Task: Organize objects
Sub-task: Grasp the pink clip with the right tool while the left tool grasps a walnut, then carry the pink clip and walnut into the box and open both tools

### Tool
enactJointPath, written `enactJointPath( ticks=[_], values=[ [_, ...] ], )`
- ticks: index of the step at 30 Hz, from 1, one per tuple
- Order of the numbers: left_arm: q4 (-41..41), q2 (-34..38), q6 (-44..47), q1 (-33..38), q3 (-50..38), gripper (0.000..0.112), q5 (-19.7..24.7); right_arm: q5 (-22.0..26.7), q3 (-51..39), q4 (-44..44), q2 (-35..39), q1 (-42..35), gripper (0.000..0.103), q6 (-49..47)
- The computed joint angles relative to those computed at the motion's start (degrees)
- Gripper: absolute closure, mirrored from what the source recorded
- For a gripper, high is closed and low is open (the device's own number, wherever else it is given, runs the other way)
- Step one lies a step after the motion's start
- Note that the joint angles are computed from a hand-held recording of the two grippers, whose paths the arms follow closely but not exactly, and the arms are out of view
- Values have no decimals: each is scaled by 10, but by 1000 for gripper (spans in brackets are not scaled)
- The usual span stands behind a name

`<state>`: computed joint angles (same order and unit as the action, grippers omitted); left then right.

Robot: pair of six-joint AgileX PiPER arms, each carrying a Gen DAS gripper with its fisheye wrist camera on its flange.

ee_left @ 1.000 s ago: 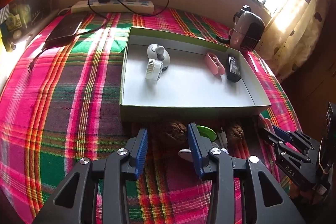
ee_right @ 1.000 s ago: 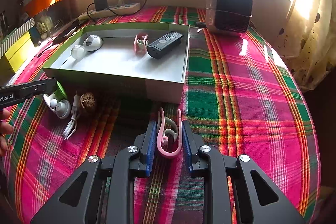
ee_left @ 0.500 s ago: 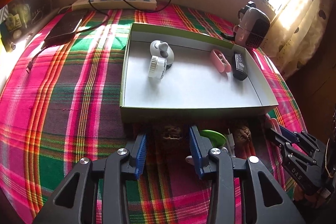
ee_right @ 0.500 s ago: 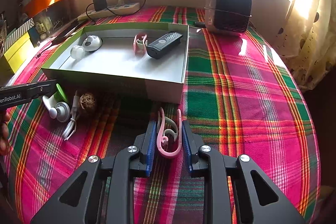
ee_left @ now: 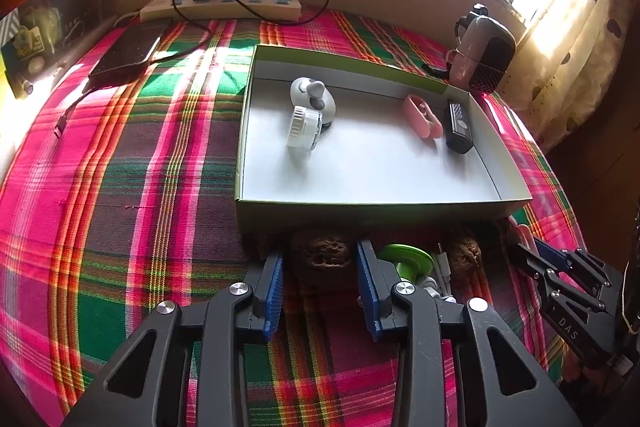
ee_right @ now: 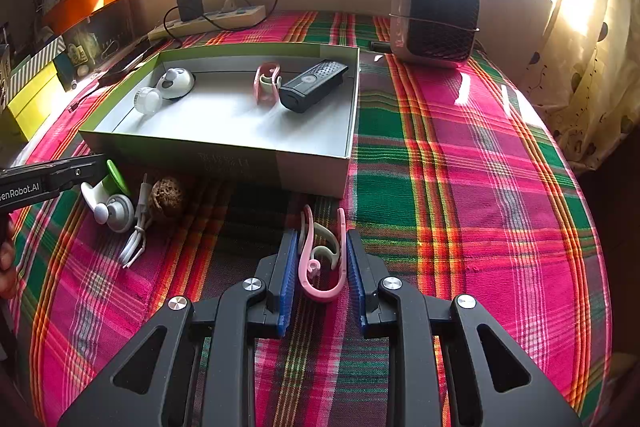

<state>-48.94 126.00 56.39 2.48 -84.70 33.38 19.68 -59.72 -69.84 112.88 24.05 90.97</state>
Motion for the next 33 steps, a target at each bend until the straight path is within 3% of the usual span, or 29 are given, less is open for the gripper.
enactJointPath(
  ticks=[19, 33],
  values=[
    [1, -9, 7, 6, 13, 81, -15, -8, 5, -1, -4, -2, 79, 13],
    [-52, -54, 71, 22, 55, 82, -20, 0, 13, -13, -30, 8, 79, 25]
  ],
)
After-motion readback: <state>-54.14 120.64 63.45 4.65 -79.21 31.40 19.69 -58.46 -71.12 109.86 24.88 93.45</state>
